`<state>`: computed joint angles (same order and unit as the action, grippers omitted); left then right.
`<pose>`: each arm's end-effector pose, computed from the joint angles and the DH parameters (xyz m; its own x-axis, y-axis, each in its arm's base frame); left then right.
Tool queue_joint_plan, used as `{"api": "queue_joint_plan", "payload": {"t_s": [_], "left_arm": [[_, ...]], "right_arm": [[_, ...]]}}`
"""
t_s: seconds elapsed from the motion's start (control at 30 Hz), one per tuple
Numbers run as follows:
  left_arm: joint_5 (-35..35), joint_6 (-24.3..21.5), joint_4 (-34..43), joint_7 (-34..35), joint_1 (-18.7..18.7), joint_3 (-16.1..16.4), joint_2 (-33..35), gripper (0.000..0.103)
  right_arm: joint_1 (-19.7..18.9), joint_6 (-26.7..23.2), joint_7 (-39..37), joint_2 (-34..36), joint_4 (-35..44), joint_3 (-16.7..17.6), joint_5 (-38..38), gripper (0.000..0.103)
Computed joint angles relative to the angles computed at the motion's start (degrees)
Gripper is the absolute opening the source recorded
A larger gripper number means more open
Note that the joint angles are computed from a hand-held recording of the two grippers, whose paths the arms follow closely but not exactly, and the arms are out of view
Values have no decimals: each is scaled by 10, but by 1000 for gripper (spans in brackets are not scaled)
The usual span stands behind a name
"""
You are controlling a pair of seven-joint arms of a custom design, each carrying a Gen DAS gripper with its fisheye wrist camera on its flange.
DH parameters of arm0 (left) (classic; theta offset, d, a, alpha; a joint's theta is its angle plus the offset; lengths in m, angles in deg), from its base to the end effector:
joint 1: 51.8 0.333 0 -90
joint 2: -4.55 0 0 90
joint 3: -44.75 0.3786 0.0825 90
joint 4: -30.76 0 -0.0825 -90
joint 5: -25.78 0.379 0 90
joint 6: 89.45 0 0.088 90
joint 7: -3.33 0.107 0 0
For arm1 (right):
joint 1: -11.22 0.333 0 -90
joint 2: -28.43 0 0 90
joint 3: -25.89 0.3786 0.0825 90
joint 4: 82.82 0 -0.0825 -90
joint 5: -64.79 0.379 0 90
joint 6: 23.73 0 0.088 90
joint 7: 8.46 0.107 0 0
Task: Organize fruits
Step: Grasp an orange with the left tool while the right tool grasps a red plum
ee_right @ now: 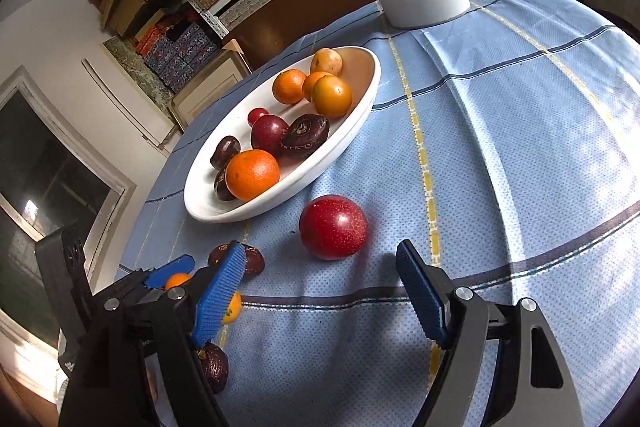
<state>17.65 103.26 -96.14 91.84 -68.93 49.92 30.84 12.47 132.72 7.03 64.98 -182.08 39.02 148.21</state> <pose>0.6101 -0.1184 0.3095 -0.0714 -0.9966 0.0410 -0.7701 0.0289 -0.6373 0.7029 0.1154 0.2855 0.3265 -0.7972 -0.5078 -0.8009 0.0519 -0.5965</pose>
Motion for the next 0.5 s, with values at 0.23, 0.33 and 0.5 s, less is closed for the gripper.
{"api": "queue_joint_plan", "payload": {"t_s": [0.23,0.33,0.5], "left_arm": [[-47,-2,1,22,-126,119,11,50],[-74,-3,3,35,-184,173,21,50],[-97,-4,3,50,-220,206,26,50]], "right_arm": [[20,56,-22,7,9,6,-19,78],[20,71,-31,7,7,14,-24,78],[17,78,-2,11,9,18,-55,75]]}}
